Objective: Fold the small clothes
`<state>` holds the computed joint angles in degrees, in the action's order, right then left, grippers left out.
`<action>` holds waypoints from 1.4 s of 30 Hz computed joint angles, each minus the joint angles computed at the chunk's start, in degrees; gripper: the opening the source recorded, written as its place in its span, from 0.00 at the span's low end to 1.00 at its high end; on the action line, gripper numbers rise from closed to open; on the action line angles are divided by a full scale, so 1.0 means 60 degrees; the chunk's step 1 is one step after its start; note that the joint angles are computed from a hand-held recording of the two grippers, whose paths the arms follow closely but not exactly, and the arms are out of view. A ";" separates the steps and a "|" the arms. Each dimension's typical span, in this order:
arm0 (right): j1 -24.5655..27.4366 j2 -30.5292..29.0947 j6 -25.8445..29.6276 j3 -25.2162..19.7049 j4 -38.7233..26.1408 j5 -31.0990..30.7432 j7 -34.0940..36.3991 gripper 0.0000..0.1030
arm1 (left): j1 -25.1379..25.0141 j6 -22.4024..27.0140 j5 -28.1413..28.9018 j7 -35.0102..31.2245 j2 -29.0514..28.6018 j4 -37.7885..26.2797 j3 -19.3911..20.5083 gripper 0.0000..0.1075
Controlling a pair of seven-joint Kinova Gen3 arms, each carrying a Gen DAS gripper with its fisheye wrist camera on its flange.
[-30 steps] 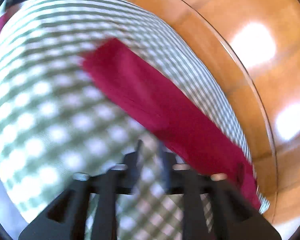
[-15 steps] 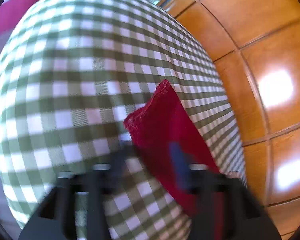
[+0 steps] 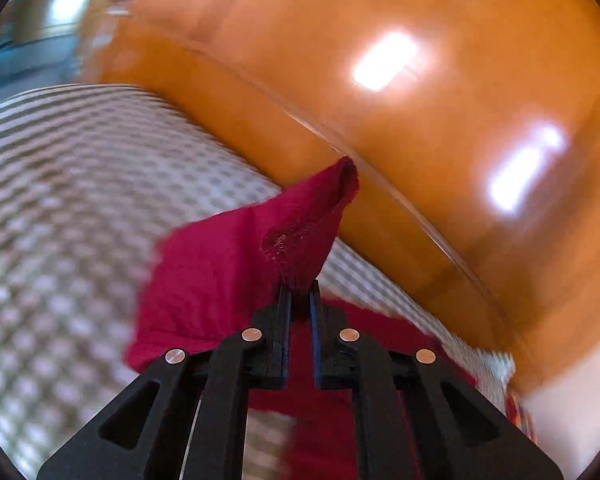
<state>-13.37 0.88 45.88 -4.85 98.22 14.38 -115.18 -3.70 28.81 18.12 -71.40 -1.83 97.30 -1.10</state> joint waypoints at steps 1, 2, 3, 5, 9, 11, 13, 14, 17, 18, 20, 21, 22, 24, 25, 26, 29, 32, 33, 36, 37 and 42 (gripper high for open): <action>0.0014 -0.0010 -0.0030 0.0008 0.0018 -0.0040 0.0034 0.92 | 0.0215 -0.0016 -0.0170 0.0021 0.0180 -0.0149 0.0255 0.06; 0.0046 -0.0024 -0.0073 0.0029 0.0039 -0.0130 0.0115 0.92 | 0.0525 -0.0036 -0.0417 0.0000 0.0459 -0.0350 0.0561 0.06; 0.0075 -0.0036 -0.0105 0.0045 0.0052 -0.0207 0.0185 0.92 | 0.0799 -0.0041 -0.0594 -0.0005 0.0735 -0.0511 0.0785 0.06; 0.0136 -0.0059 -0.0190 0.0074 0.0091 -0.0367 0.0322 0.93 | 0.1195 0.0072 -0.0697 0.0040 0.1283 -0.0813 0.1050 0.06; 0.0278 -0.0125 -0.0375 0.0137 0.0188 -0.0745 0.0649 0.93 | 0.1916 0.0687 -0.0994 0.0086 0.2316 -0.1326 0.1324 0.16; 0.0320 -0.0141 -0.0419 0.0141 0.0211 -0.0840 0.0726 0.93 | 0.1684 0.0726 -0.0480 -0.0385 0.2390 -0.1148 0.1567 0.31; 0.0319 -0.0137 -0.0394 0.0156 0.0192 -0.0891 0.0769 0.93 | 0.1664 0.0422 -0.0282 -0.0552 0.2167 -0.0652 0.1503 0.41; 0.0406 -0.0140 -0.0380 0.0076 0.0185 -0.0912 0.0782 0.93 | 0.1651 0.0287 -0.0209 -0.0625 0.2031 -0.0430 0.1475 0.42; 0.1553 -0.0183 -0.0156 -0.0714 -0.0060 -0.1721 0.1474 0.79 | 0.1535 0.0092 -0.0169 -0.0964 0.1502 0.0307 0.1345 0.42; 0.1996 -0.0212 -0.0106 -0.1016 -0.0190 -0.2109 0.1759 0.72 | 0.1643 0.0091 -0.0349 -0.0818 0.1387 0.0378 0.1244 0.42; 0.2880 -0.0084 -0.0023 -0.1820 -0.0658 -0.2886 0.2123 0.57 | 0.1759 -0.0018 -0.0759 -0.0439 0.1245 0.0587 0.1009 0.42; 0.3210 0.0081 0.0148 -0.2187 -0.0998 -0.3274 0.2377 0.55 | 0.1659 -0.0071 -0.0786 -0.0318 0.1235 0.0686 0.0977 0.42; 0.3363 0.0354 0.0350 -0.2439 -0.1439 -0.3662 0.2665 0.53 | 0.1600 -0.0126 -0.0715 -0.0304 0.1204 0.0781 0.0952 0.42; 0.3170 0.0914 0.0684 -0.2488 -0.2182 -0.4439 0.3287 0.53 | 0.1540 -0.0363 -0.0683 -0.0146 0.1206 0.0892 0.0905 0.42; 0.2905 0.1144 0.0827 -0.2283 -0.2445 -0.4804 0.3529 0.53 | 0.1533 -0.0536 -0.0738 -0.0017 0.1190 0.0968 0.0884 0.42; 0.2463 0.1386 0.0932 -0.1936 -0.2724 -0.5014 0.3630 0.53 | 0.1545 -0.0654 -0.0812 0.0107 0.1198 0.0990 0.0874 0.42; 0.1300 0.2429 0.1679 -0.0984 -0.3925 -0.5646 0.3658 0.52 | 0.1522 -0.0879 -0.0986 0.0338 0.1264 0.1004 0.0842 0.42; 0.0378 0.3404 0.2516 -0.0329 -0.5054 -0.5568 0.3172 0.48 | 0.1430 -0.1005 -0.1021 0.0471 0.1321 0.1028 0.0814 0.42; 0.0075 0.3557 0.2609 -0.0144 -0.5290 -0.5313 0.3034 0.40 | 0.1426 -0.1027 -0.1096 0.0580 0.1394 0.1013 0.0782 0.42; -0.0087 0.3646 0.2775 -0.0218 -0.5753 -0.4944 0.3124 0.04 | 0.1081 -0.0995 -0.0545 0.0147 0.1469 0.1115 0.0932 0.42; -0.0037 0.3432 0.2555 -0.0299 -0.5689 -0.4832 0.3367 0.04 | 0.0918 -0.1049 -0.0202 -0.0162 0.1467 0.1184 0.1026 0.42; 0.0455 0.2572 0.1905 -0.0124 -0.5595 -0.4793 0.3766 0.04 | 0.0993 -0.1005 -0.0225 -0.0109 0.1500 0.1019 0.0913 0.42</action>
<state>-10.64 16.31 57.31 -5.60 64.65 -14.38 -92.58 2.26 22.78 16.77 -72.05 7.17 103.42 4.38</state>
